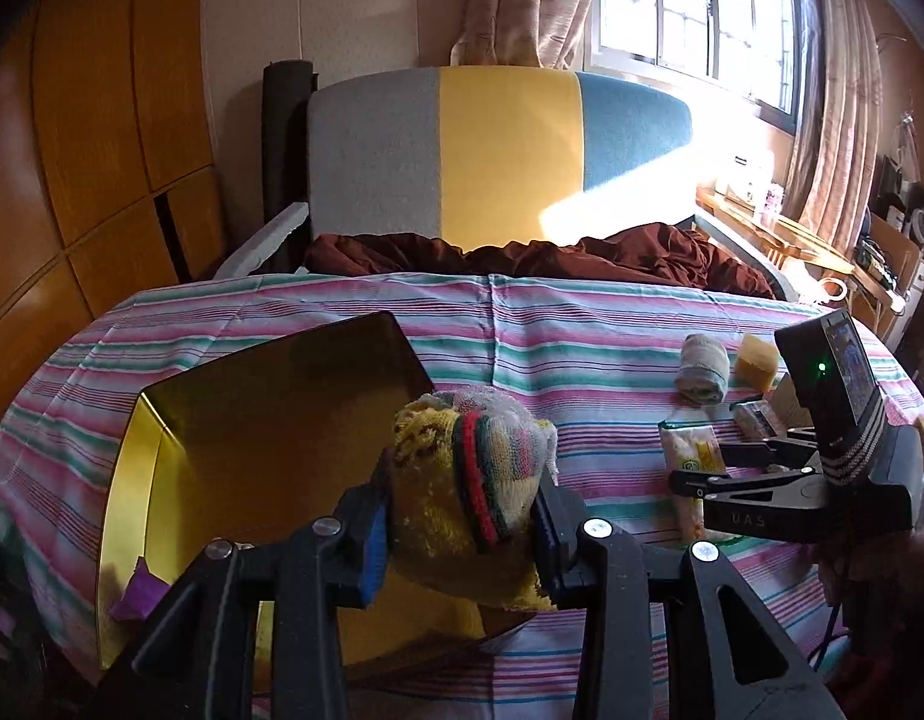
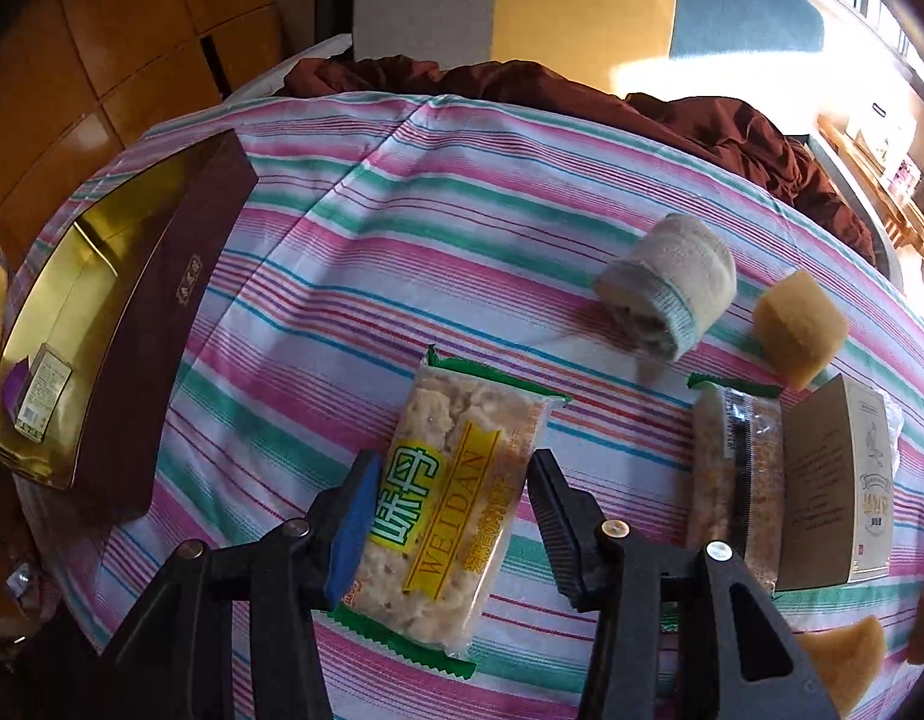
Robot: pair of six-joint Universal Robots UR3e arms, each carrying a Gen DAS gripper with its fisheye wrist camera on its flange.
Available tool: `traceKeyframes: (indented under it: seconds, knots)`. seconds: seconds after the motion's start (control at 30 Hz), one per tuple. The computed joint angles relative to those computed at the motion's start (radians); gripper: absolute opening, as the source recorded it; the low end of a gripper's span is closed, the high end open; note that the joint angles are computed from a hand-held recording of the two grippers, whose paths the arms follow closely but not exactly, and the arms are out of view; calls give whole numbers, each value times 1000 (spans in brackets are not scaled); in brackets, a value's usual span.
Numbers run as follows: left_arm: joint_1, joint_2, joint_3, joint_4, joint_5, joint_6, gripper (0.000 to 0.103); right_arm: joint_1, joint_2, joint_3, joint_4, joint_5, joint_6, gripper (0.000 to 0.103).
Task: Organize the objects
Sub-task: 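Place the sock and cracker pack into the gold tray, opening both tools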
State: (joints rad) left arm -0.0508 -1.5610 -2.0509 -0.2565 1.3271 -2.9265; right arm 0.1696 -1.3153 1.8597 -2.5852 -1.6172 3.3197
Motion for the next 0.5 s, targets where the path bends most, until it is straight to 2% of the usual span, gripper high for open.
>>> traceKeyframes:
  seconds: [0.23,0.4,0.5]
  knots:
    - [146,25,-25,-38,-34,39,39,19,13,-16,6,-21,6,50]
    - [296,0,23,-133,-78,84,40,19,11,-13,7,-28,0,50]
    - [355,-52,71,-149,-58,99,40,25,19,-24,10,-37,-3,50]
